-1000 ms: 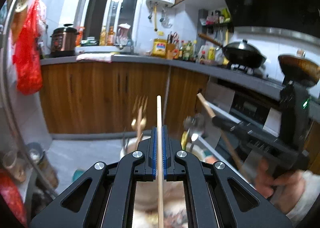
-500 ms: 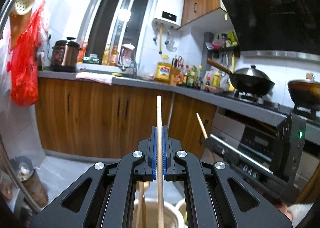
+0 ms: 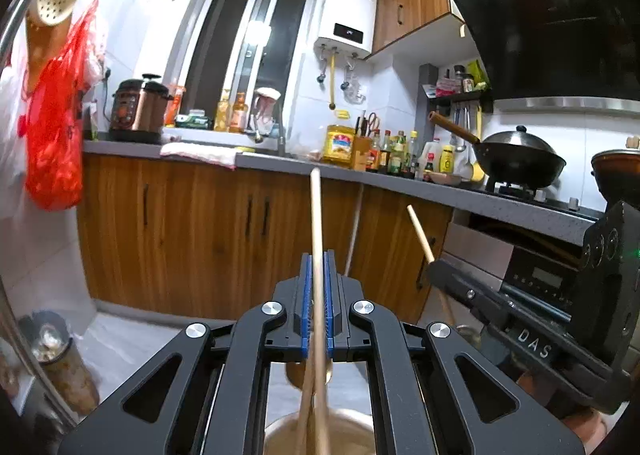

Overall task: Organize utensils
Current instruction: 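Lift both chopsticks and carry them up over the holder cups, then lower the chopstick in the left tool into the large cup while the right tool holds its chopstick above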

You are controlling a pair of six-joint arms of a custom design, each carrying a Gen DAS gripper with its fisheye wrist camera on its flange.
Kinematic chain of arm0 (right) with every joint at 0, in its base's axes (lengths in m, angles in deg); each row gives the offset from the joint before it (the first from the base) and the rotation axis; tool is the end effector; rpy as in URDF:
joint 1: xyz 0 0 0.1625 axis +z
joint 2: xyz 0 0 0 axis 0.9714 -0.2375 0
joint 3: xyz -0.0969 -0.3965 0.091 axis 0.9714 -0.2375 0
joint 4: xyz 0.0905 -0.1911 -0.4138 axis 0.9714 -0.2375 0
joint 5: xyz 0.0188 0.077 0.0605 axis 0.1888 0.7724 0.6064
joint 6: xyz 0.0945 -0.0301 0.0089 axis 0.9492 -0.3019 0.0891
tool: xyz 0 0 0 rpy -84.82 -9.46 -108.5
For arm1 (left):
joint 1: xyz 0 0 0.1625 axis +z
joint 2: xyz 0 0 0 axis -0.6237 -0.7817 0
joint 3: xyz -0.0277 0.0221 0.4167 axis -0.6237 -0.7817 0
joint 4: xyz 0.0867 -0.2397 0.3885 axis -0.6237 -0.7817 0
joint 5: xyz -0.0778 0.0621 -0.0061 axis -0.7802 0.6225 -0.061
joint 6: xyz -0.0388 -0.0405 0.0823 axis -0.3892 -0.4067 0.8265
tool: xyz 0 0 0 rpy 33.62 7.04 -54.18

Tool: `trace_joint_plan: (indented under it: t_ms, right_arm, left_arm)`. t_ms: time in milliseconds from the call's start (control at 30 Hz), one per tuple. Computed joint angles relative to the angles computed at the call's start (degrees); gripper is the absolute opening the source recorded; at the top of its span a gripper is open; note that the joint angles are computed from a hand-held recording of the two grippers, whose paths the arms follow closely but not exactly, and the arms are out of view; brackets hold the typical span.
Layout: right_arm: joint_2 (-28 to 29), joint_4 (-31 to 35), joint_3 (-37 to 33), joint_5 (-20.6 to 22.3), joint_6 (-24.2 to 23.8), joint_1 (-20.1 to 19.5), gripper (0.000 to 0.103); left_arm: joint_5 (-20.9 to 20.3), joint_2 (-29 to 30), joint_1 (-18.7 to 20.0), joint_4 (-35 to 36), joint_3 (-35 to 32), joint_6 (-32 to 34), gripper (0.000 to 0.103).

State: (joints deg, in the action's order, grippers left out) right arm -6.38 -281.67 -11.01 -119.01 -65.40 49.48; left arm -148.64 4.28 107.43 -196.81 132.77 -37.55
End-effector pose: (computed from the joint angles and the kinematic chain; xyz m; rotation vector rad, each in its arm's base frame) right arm 0.5114 -0.5812 0.0395 0.5038 -2.0796 1.8488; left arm -0.1069 -0.6324 0.4668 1.2817 2.3964 -1.4515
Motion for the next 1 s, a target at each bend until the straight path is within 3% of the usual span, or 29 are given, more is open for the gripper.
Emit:
trace_joint_plan:
  t_ms: [267,467,1000]
  right_arm:
    - [-0.1,-0.4,0.6,0.0,1.4,-0.1,0.005]
    - [0.6,-2.2,0.3,0.0,-0.7,0.1,0.005]
    - [4.1,-3.9,-4.2,-2.5,-4.2,0.6,0.005]
  left_arm:
    - [-1.6,-2.4,0.8,0.9,0.9,1.3,0.005]
    - [-2.3,-5.3,0.7,2.9,2.3,4.4,0.007]
    - [2.3,-6.2,0.5,6.5,0.7,3.7,0.007]
